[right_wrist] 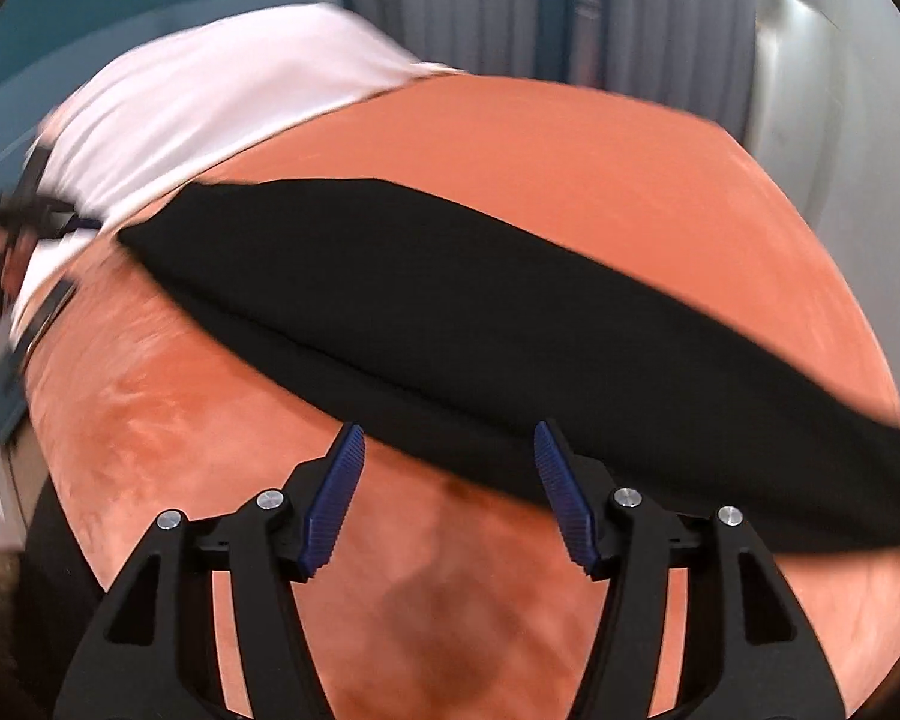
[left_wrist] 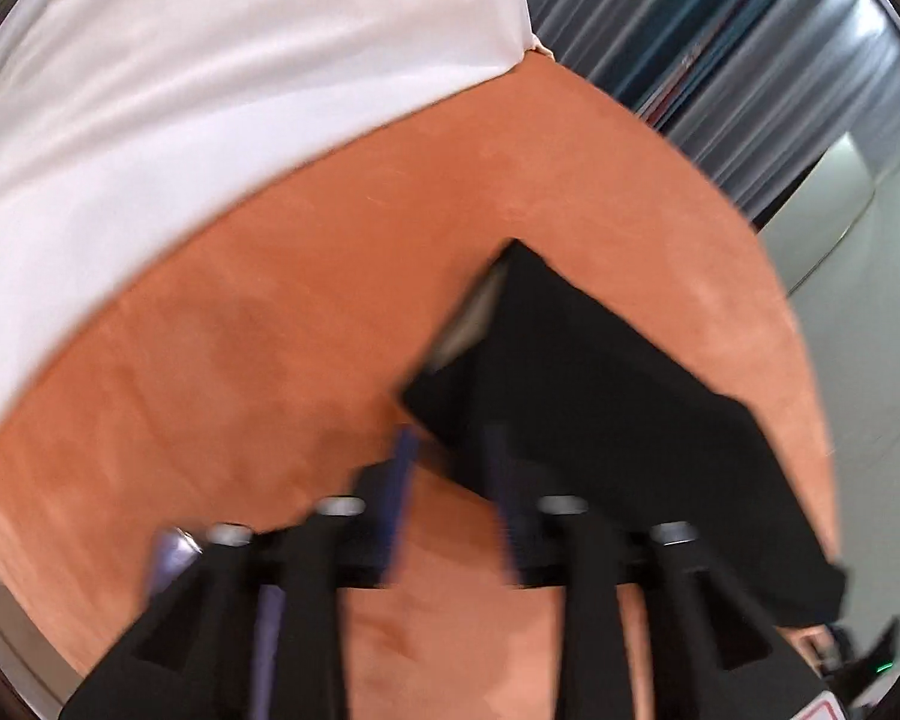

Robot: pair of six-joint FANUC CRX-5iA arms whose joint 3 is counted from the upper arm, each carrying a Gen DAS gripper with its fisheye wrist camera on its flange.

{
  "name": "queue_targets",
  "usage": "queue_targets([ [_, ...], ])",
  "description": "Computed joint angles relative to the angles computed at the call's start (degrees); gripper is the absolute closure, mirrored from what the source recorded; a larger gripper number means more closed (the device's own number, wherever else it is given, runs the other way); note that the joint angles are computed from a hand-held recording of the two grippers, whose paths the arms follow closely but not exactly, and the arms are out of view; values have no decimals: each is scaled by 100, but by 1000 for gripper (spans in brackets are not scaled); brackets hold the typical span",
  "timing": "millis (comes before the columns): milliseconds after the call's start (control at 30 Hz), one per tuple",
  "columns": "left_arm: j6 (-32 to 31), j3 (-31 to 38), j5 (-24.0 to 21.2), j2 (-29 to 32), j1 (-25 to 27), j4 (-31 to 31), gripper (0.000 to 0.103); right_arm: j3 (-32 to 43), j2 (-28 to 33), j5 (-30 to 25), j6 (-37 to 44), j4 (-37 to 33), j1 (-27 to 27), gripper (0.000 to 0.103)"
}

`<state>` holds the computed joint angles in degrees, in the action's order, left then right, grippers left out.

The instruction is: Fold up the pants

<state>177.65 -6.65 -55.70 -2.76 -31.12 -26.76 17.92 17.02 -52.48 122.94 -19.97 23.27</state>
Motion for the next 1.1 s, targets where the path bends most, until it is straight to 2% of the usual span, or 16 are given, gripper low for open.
queue_targets([
  [67, 253, -15, 251, 135, 89, 328, 39, 61, 122, 94, 249, 92, 284, 46],
  [133, -15, -398, 1085, 283, 523, 1324, 39, 77, 191, 146, 339, 185, 509, 46],
  [167, -206, -494, 1279, 402, 680, 1747, 39, 105, 209, 104, 363, 145, 579, 46],
  [233, -91, -615, 1488, 482, 820, 1902, 41, 78, 164, 88, 373, 90, 643, 46],
  [267, 163, -550, 1455, 483, 807, 1689, 51, 20, 117, 94, 341, 90, 656, 45],
  [300, 211, -529, 1435, 437, 768, 1562, 94, -16, 89, 78, 281, 96, 647, 45],
  [400, -277, -526, 1636, 60, 798, 1354, 94, -106, 34, 70, 34, 213, 597, 45],
  [533, -325, -104, 1097, -117, 211, 70, 90, -164, -14, 119, -282, 148, 398, 45],
  [600, -769, -397, 1008, 33, 559, 729, 88, -153, 50, 86, -596, 245, 285, 45],
  [667, -688, -1082, 1606, 10, 827, 1384, 88, -110, 90, 9, -811, 268, 167, 45],
  [700, -197, -1278, 1842, -196, 752, 1262, 87, -99, 79, -12, -827, 229, 113, 45],
  [733, 181, -1235, 1777, -328, 529, 839, 86, -134, 32, 42, -817, 263, 66, 45],
  [833, 801, -285, 273, -120, -366, -169, 83, -173, 12, 221, -645, 528, 78, 45],
  [967, 855, 1257, -1536, 629, -1101, -914, 80, -106, 166, 442, -234, 778, 181, 45],
  [1067, 832, 1878, -2440, 929, -1247, -1460, 70, 131, 386, 333, 101, 649, 220, 45],
  [1100, 724, 1804, -2491, 875, -1127, -1412, 63, 238, 479, 265, 200, 601, 232, 45],
])
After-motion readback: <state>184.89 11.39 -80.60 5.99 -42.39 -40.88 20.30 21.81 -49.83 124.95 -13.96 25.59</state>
